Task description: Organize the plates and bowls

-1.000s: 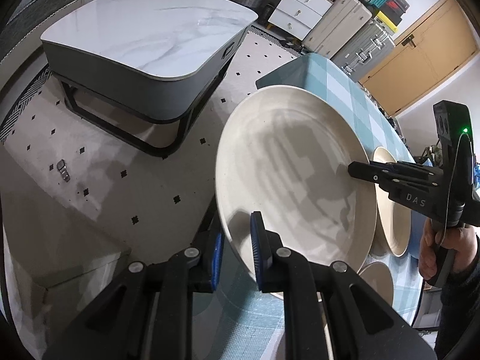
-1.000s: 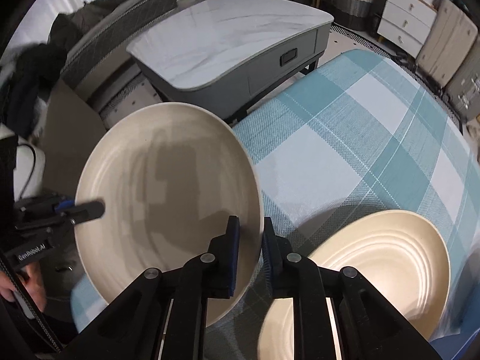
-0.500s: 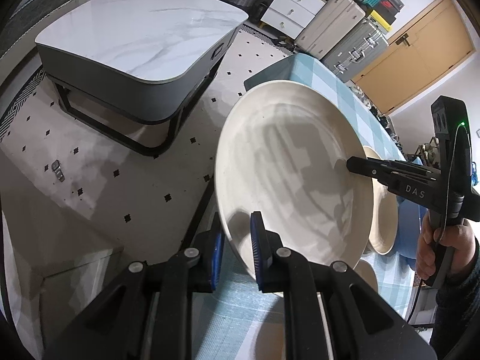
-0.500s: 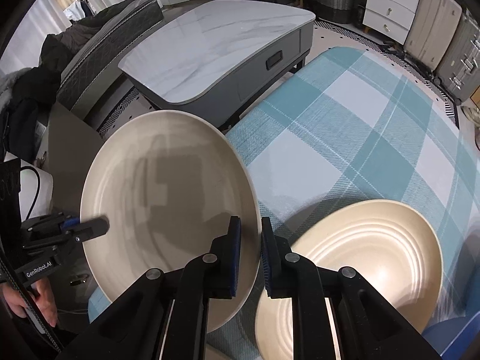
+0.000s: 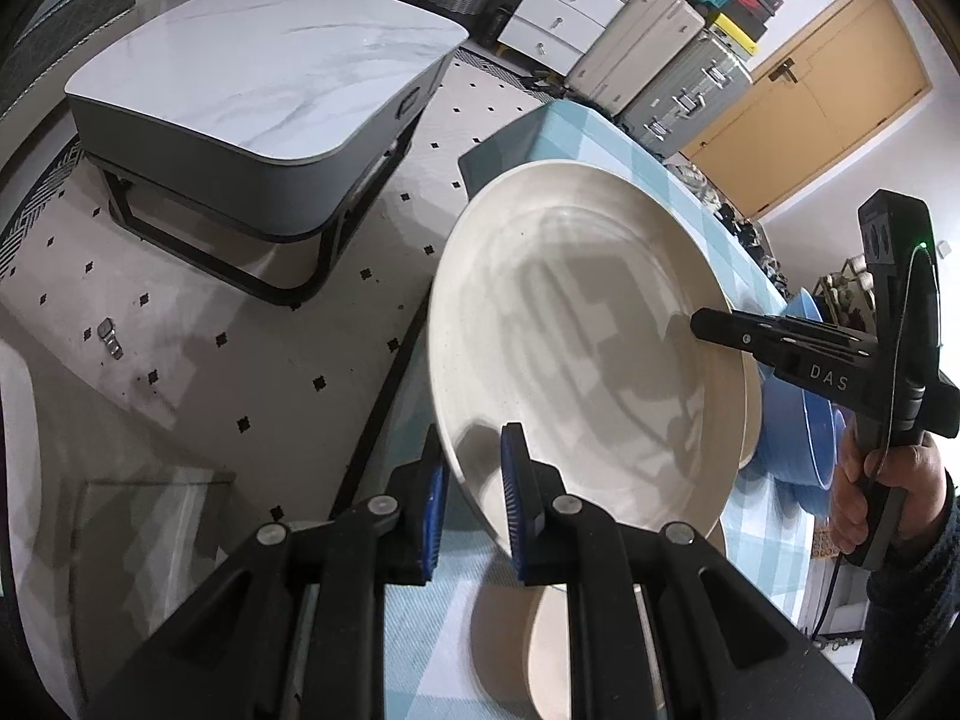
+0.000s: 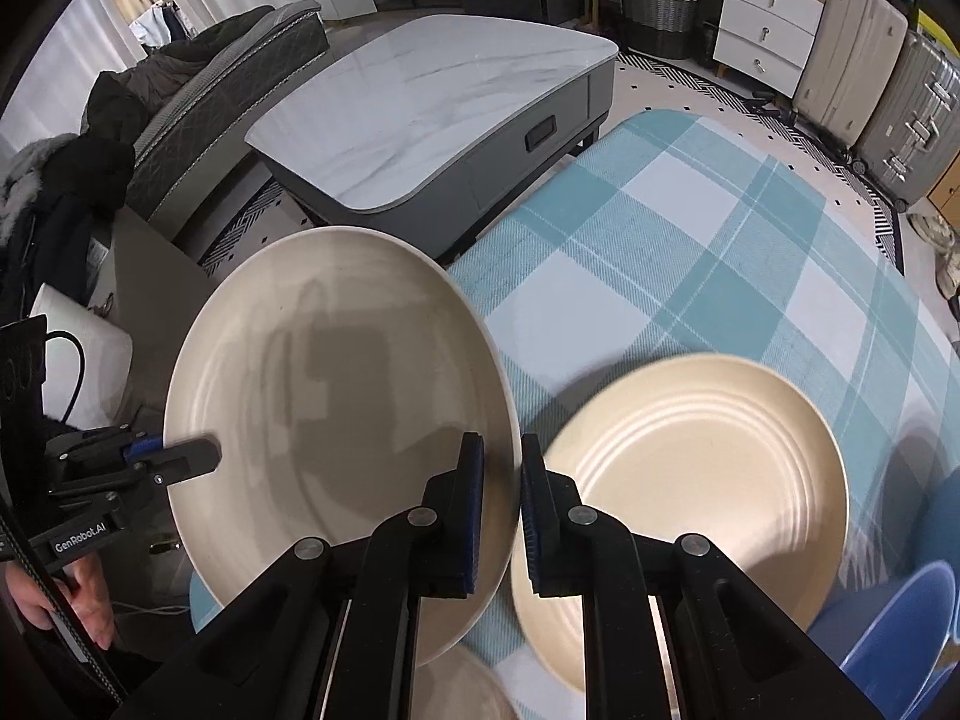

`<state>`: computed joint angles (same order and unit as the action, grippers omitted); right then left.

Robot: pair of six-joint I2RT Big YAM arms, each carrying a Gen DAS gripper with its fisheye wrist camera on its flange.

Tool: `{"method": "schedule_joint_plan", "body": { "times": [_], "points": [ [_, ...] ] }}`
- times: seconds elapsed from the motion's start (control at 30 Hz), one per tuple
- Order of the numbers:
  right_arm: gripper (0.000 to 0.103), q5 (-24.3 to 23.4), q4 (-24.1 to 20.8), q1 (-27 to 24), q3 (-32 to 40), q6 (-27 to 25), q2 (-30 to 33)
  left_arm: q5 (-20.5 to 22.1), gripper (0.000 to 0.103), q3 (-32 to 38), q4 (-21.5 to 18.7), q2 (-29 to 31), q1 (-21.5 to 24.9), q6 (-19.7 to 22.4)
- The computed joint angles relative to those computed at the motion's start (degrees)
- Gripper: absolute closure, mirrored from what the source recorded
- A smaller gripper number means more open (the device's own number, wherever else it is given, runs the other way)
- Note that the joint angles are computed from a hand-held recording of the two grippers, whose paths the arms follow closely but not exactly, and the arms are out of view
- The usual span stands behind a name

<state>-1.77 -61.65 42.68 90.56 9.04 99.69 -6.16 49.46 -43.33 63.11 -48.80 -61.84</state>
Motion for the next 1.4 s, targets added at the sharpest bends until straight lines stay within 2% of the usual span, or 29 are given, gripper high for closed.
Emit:
{"method": "schedule_joint_plan", "body": {
  "times": [0.2, 0.47, 0.8, 1.1, 1.3, 1.4],
  "points": [
    [0.092, 0.65, 1.21, 1.06, -5.63, 1.57, -4.58, -2.19, 0.089, 0.15, -2.01, -0.88, -3.9, -1.51],
    [0.092, 1.42, 4.46, 2.55, -16.29, 4.1, -12.34, -3.53, 0.089, -0.51, -1.89, -0.71, -9.36, -4.74],
    [0.092, 3.0, 9.43, 4.67, -28.39, 8.01, -20.68, -5.3, 0.089, 0.65, -3.4, 2.9, -15.99, -7.68],
    [0.092, 6.89, 11.39, 7.16, -33.58, 8.63, -24.71, -6.96, 0.088, 2.92, -6.09, 6.02, -18.68, -7.68],
    [0.092, 6.89, 12.43, 6.95, -36.03, 9.08, -26.46, -7.56, 0.087, 4.67, -8.29, 7.88, -19.82, -6.46],
    [0.092, 6.98, 12.35, 7.1, -36.69, 8.9, -27.35, -7.55, 0.087, 4.36, -7.79, 7.54, -19.92, -7.06]
  ]
}}
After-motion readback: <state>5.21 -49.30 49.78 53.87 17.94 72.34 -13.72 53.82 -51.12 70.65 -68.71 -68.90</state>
